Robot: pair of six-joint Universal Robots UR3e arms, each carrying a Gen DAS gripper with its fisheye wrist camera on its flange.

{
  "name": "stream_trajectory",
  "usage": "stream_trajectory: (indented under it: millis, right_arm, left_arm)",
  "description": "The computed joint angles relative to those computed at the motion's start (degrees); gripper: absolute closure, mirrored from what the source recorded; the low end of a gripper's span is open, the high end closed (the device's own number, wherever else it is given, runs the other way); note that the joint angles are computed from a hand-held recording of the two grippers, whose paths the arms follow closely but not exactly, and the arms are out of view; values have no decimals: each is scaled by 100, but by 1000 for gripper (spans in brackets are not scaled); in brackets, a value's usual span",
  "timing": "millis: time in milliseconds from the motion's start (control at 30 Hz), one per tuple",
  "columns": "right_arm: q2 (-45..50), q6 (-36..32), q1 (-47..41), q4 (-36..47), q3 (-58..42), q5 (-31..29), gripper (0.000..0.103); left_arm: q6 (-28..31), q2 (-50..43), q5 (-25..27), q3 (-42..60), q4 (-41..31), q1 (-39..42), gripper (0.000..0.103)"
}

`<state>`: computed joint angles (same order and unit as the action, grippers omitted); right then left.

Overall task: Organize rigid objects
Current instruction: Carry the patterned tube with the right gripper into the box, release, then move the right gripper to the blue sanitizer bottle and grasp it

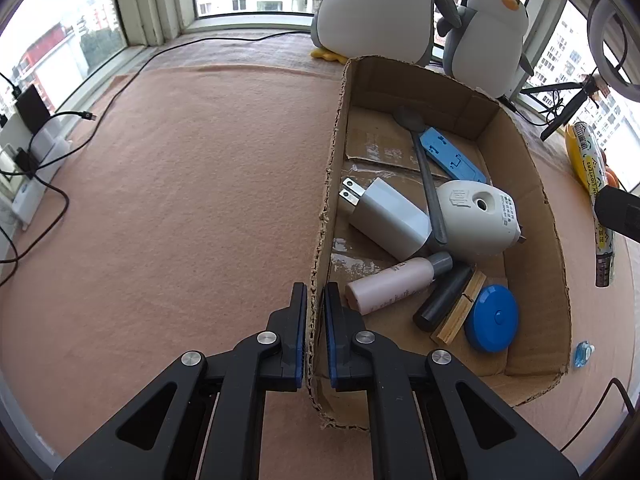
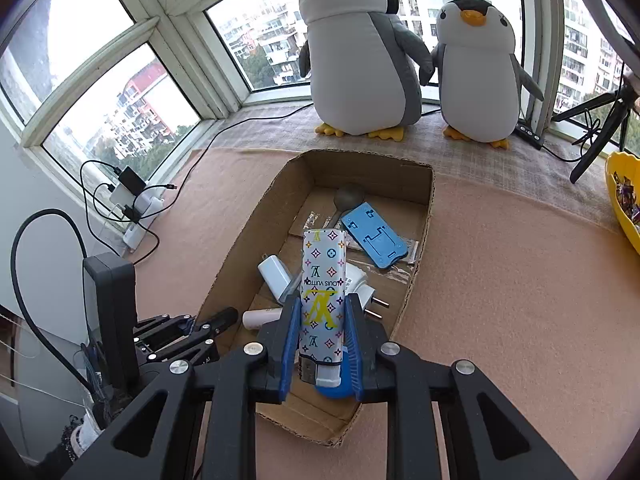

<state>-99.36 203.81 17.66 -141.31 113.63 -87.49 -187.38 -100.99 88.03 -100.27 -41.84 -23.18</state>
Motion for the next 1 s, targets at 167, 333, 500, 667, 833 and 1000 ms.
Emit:
stream_trajectory:
  millis: [167,333,500,667,833,1000]
  right_arm:
    - [354,-31,89,-51,-233,-54,83]
    - [525,-175,106,-110,-317,4,82]
    - [520,-103,212,-179,-334,-282,48]
    - [342,-127,136,-98,-265,-297,48]
    - [105,-121,114,73,-203,-345,48]
    - [-469,-124,-13,412,16,-369,48]
  left_arm:
    - [0,2,-35,-11,9,21,96]
    - [-2,11,-54,-22,10,38,96]
    - [-1,18,-53,-24,13,38,96]
    - [-3,-2,-36,-13,10,15,96]
    - [6,-4,-18,9,-10,5,96]
    - [26,22,17,20,-5,-5,96]
